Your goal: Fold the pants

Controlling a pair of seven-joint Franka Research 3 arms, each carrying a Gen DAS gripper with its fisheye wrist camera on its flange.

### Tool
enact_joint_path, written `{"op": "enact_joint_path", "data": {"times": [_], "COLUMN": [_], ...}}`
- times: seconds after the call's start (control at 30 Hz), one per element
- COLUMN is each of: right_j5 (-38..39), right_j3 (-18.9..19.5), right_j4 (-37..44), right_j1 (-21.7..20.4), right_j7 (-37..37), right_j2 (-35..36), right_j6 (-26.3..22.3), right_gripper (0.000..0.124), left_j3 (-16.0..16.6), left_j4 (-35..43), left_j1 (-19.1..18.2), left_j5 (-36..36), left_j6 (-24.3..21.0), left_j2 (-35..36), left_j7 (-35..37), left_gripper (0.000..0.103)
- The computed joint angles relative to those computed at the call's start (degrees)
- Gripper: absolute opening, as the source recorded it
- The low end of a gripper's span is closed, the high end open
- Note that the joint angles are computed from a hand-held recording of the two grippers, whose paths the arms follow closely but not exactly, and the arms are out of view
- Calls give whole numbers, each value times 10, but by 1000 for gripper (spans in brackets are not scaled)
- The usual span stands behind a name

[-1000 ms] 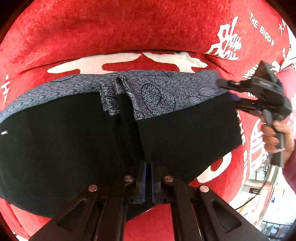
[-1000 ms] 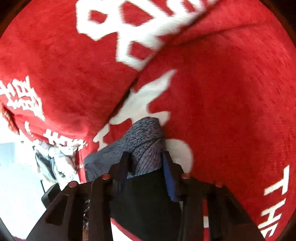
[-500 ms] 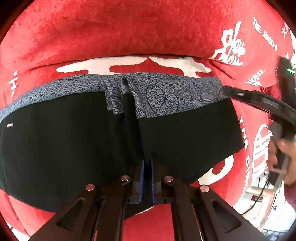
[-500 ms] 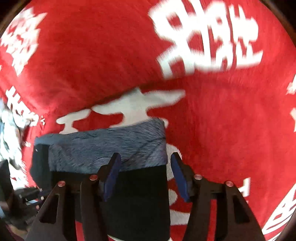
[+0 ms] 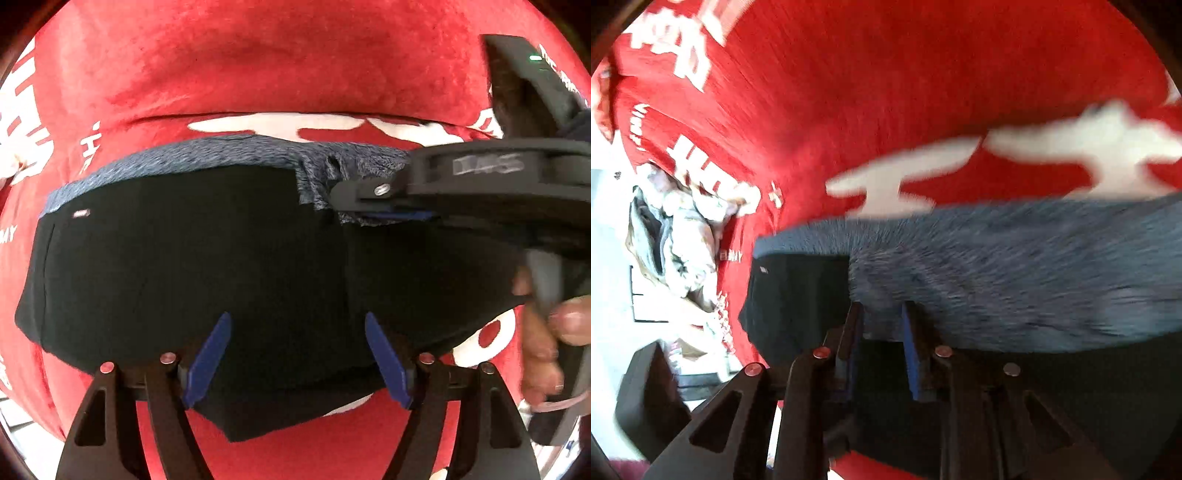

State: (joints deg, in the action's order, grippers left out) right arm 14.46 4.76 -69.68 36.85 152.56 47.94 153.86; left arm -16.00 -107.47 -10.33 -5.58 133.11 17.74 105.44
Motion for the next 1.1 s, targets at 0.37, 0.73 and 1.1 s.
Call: {"op": "enact_joint_path", "data": {"times": [0.37, 0.73, 1.1], "right_j5": [-21, -93, -137], "right_j3": [-3, -27, -27], "right_j4": [4, -49, 120], "right_j1": [19, 68, 79], "right_j7": [-16, 120, 107], "right_j2": [-26, -76, 4], "right_j6": [-37, -106, -239], "right_gripper": [23, 25, 64], "left_j3": [13, 19, 28], "left_j4": [-13, -15, -28], "left_j1": [6, 6, 21], "left_j5": [25, 53, 47], "left_j6": [-2, -27, -34], "left_j2": [-10, -15, -26], "left_j7": [-30, -54, -55], "left_gripper": [76, 76, 103]}}
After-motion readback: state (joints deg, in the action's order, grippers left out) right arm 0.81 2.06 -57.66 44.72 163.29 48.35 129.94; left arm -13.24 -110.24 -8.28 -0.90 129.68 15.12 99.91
